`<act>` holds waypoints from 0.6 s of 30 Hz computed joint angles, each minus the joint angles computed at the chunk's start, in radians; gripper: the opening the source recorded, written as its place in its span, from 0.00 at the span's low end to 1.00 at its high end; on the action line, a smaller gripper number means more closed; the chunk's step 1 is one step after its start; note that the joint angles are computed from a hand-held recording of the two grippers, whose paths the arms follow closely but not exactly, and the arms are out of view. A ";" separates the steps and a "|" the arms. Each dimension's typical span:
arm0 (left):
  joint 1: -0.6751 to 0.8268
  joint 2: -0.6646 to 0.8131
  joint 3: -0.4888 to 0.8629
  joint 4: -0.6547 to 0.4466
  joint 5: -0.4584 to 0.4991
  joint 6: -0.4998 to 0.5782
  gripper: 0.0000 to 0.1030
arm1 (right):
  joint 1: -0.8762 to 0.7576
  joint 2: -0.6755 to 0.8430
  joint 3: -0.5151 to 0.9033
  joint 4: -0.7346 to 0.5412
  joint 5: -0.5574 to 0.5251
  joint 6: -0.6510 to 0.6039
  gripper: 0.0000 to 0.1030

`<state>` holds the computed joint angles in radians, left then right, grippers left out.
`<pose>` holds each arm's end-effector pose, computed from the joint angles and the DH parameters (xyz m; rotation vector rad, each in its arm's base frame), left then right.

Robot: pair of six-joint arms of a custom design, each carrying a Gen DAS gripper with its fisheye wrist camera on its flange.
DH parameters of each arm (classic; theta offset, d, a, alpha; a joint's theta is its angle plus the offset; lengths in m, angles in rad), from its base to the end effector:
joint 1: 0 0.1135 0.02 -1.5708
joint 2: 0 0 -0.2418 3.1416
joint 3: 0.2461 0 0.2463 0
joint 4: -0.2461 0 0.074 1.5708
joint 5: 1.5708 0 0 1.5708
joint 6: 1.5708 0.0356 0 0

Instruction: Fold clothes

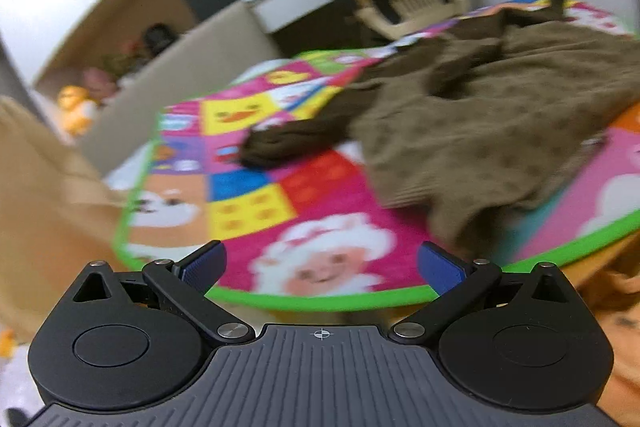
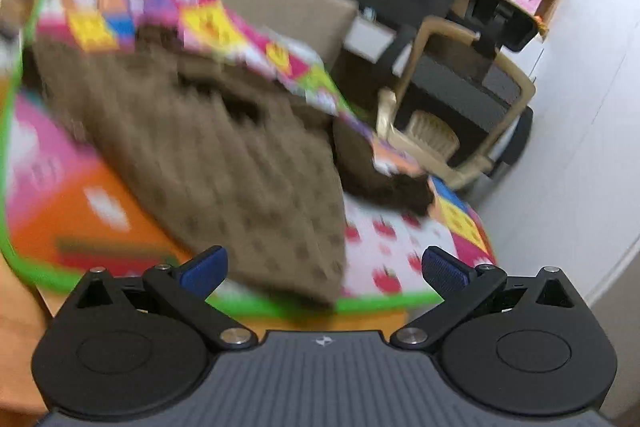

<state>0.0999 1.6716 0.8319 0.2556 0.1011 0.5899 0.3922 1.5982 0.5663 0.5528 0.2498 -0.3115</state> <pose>0.3384 0.0303 0.1560 0.5823 2.0861 0.2905 0.2778 0.1054 0.1310 -0.5554 1.9629 -0.2053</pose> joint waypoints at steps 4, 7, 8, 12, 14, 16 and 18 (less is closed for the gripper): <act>0.019 0.026 0.069 -0.139 0.249 -0.040 1.00 | -0.017 0.035 0.099 -0.028 -0.160 0.196 1.00; 0.022 0.064 0.122 -0.222 0.413 -0.063 1.00 | -0.019 0.130 0.217 -0.073 -0.311 0.329 1.00; 0.016 0.074 0.130 -0.231 0.440 -0.067 1.00 | -0.010 0.172 0.274 -0.099 -0.357 0.351 1.00; -0.009 0.103 0.161 -0.258 0.463 -0.072 1.00 | 0.021 0.341 0.516 -0.213 -0.545 0.388 1.00; 0.003 0.083 0.160 -0.276 0.494 -0.055 1.00 | 0.044 0.429 0.651 -0.290 -0.616 0.392 1.00; 0.029 0.041 0.139 -0.263 0.514 -0.050 1.00 | 0.070 0.528 0.789 -0.385 -0.661 0.388 1.00; 0.057 -0.004 0.115 -0.228 0.494 -0.066 1.00 | 0.090 0.605 0.900 -0.504 -0.705 0.383 1.00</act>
<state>0.1569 1.6681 0.9467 0.0279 0.5956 0.5237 0.4818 2.2027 1.4658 0.0484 -0.4547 0.0718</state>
